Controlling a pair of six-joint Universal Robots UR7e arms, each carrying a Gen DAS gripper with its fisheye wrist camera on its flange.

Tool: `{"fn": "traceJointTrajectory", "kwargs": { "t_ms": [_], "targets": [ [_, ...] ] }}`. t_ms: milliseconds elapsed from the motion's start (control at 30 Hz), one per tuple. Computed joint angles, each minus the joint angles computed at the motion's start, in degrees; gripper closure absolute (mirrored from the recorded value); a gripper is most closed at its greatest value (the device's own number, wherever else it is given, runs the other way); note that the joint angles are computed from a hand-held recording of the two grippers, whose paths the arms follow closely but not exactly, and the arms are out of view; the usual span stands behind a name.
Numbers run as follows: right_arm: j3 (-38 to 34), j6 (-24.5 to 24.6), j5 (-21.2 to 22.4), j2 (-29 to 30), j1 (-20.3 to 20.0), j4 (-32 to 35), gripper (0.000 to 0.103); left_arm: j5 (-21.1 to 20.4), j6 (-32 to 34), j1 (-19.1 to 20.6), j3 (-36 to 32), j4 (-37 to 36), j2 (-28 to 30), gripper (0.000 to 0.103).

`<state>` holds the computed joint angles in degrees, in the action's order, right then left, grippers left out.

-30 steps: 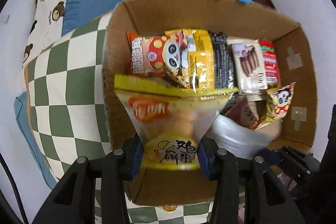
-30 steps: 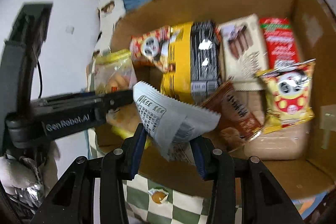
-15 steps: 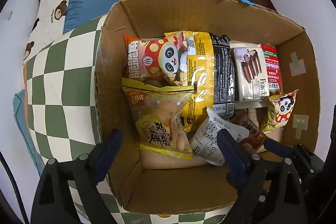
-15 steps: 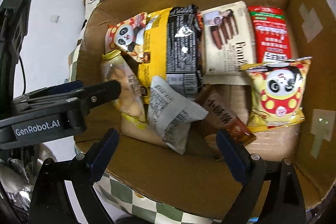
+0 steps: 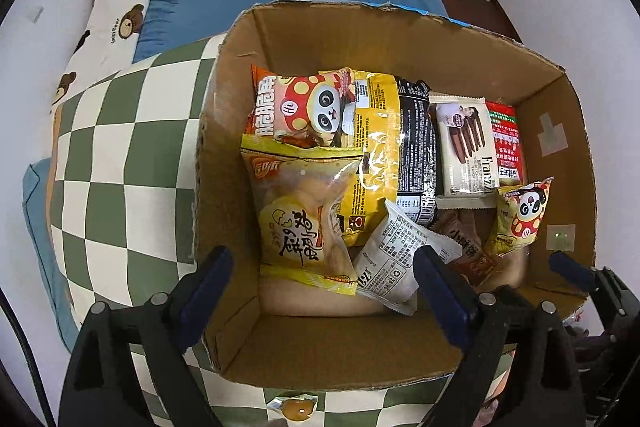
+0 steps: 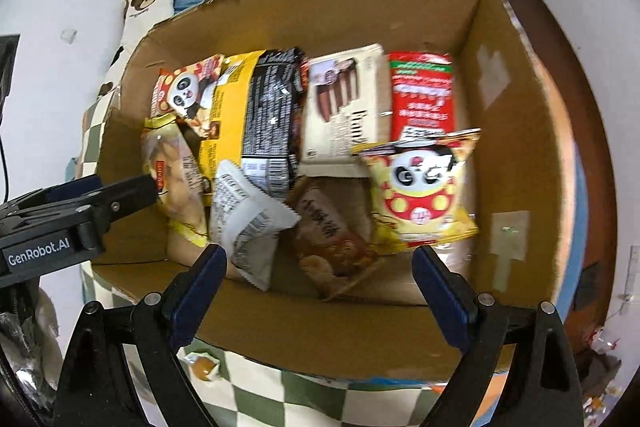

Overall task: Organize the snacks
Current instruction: 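Carry both packets into the cardboard box and open both tools, then lift both tools out of the box toward the remaining snacks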

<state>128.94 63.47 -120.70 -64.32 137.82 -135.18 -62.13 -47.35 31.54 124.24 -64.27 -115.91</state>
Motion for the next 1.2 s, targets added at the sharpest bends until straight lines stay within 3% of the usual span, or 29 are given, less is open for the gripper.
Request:
{"fn": "traceJointTrajectory", "kwargs": {
  "t_ms": [367, 500, 733, 867, 1200],
  "targets": [
    [-1.9, 5.8, -5.2, -2.1, 4.7, 8.9, 0.007, 0.0, -4.9, -6.5, 0.8, 3.7, -5.1, 0.011],
    [-2.9, 8.3, -6.9, -2.6, 7.1, 12.0, 0.007, -0.4, -8.4, -11.6, 0.5, 7.0, -7.9, 0.011],
    [-5.6, 13.8, -10.7, -3.7, 13.5, 19.7, 0.007, -2.9, -17.8, -24.6, -1.5, 15.5, -13.4, 0.011],
    [-8.1, 17.9, -12.4, -3.6, 17.5, 25.7, 0.007, -5.2, -25.1, -34.0, -3.4, 21.2, -15.7, 0.011],
    [-14.2, 25.9, -14.6, -3.0, 26.1, 37.1, 0.007, -13.3, -42.1, -55.5, -8.4, 31.7, -18.5, 0.011]
  ]
}}
